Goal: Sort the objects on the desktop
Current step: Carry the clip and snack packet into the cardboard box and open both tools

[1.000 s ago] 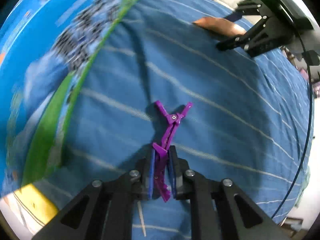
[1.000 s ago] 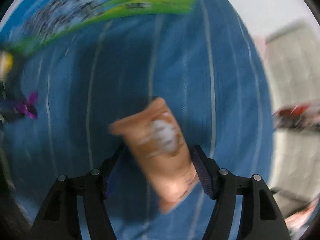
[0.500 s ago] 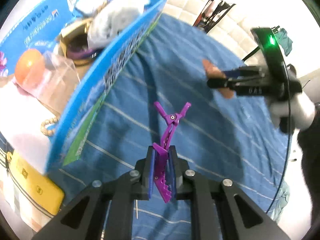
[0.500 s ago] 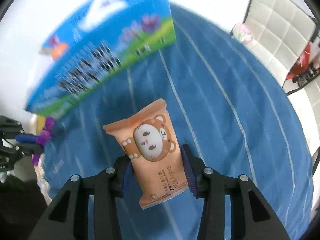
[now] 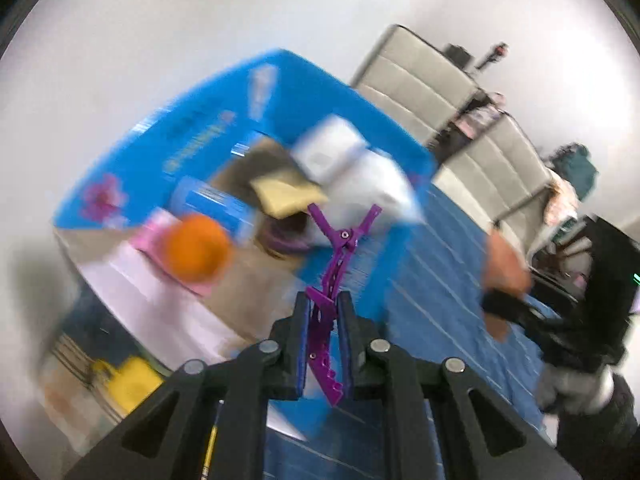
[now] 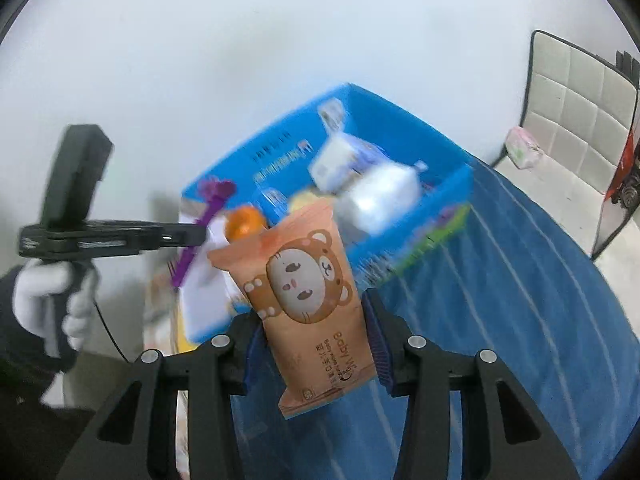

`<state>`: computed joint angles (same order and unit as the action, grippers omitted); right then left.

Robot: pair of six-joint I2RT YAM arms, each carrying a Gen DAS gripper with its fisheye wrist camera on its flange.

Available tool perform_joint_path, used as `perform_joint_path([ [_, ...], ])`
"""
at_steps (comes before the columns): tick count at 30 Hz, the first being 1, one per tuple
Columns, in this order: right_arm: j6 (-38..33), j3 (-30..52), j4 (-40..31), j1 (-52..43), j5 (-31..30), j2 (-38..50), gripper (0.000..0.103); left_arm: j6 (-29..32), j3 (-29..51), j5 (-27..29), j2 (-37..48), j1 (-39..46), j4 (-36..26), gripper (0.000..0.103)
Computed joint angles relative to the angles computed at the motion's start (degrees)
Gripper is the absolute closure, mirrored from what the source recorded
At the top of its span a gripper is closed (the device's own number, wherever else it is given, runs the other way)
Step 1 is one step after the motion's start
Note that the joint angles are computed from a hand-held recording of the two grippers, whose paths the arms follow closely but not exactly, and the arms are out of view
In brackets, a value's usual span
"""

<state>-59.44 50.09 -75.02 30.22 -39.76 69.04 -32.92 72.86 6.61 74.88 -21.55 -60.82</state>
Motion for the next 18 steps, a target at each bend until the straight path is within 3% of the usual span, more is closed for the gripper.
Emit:
perform_joint_path([
  [2, 13.51, -3.39, 6.73, 8.92, 0.33, -4.07, 0.056, 4.13, -0.4, 0.95, 1.72, 5.41, 1.0, 0.095],
  [4, 27.02, -6.26, 14.1, 19.02, 5.1, -8.88, 0.056, 7.49, -0.46, 1.53, 3.63, 8.81, 1.8, 0.095],
  [7, 41.27, -9.12, 21.97, 29.66, 9.84, -9.42, 0.056, 10.47, -2.17, 1.03, 6.92, 10.66, 5.24, 0.095],
  [13, 57.33, -9.73, 31.01, 42.88, 19.6, -6.62, 0.056, 14.95, 0.54, 0.81, 16.71, 12.65, 9.4, 0.095],
  [18, 62.78, -10.08, 36.63, 45.52, 22.69, -0.89, 0.056, 17.22, 2.23, 0.34, 21.85, 12.53, 10.62, 0.095],
])
